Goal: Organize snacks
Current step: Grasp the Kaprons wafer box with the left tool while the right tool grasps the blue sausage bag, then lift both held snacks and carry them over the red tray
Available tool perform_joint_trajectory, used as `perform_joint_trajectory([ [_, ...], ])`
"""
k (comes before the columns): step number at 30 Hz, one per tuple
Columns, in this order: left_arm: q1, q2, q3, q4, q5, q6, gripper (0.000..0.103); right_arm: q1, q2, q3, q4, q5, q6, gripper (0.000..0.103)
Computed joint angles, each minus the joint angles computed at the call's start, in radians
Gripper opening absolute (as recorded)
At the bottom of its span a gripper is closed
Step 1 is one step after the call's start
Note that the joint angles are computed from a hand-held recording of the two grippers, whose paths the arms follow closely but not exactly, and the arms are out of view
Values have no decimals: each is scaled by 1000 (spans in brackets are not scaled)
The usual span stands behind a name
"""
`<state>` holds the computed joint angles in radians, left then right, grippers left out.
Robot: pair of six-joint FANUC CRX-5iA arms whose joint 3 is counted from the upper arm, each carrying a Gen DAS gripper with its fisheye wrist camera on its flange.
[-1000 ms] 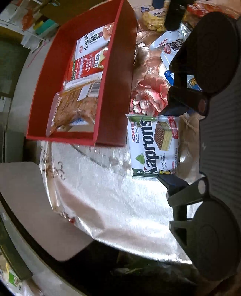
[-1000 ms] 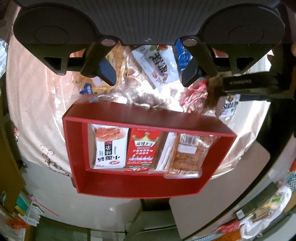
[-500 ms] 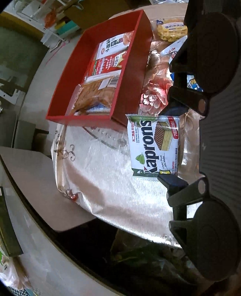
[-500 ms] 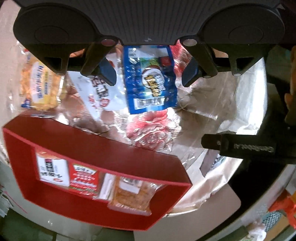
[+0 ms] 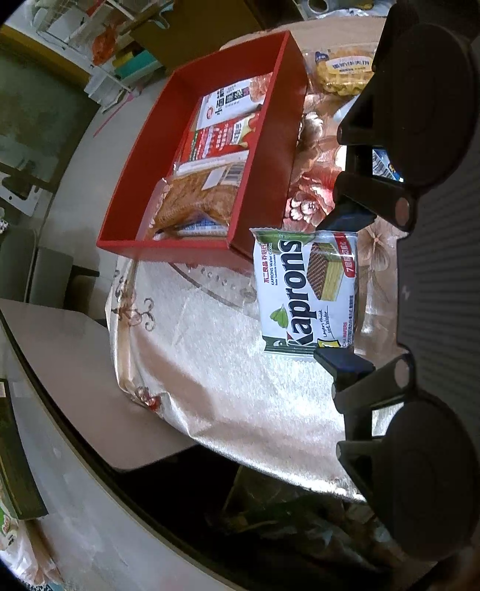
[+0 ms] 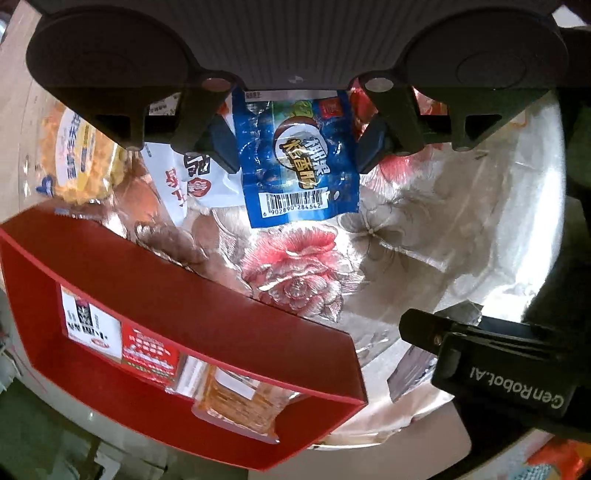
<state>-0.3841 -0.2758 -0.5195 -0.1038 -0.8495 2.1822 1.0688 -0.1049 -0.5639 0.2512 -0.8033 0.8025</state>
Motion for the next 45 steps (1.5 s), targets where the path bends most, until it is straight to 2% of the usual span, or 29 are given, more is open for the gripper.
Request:
perform_joint_trajectory([
  [10, -15, 11, 15, -2, 10, 0, 57, -25, -116, -47, 46, 34, -108, 74],
  [36, -101, 57, 90, -120, -31, 63, 57, -101, -195, -102, 137, 85, -223, 74],
  [45, -151, 70, 128, -199, -59, 110, 57, -125, -222, -115, 165, 94, -254, 74],
])
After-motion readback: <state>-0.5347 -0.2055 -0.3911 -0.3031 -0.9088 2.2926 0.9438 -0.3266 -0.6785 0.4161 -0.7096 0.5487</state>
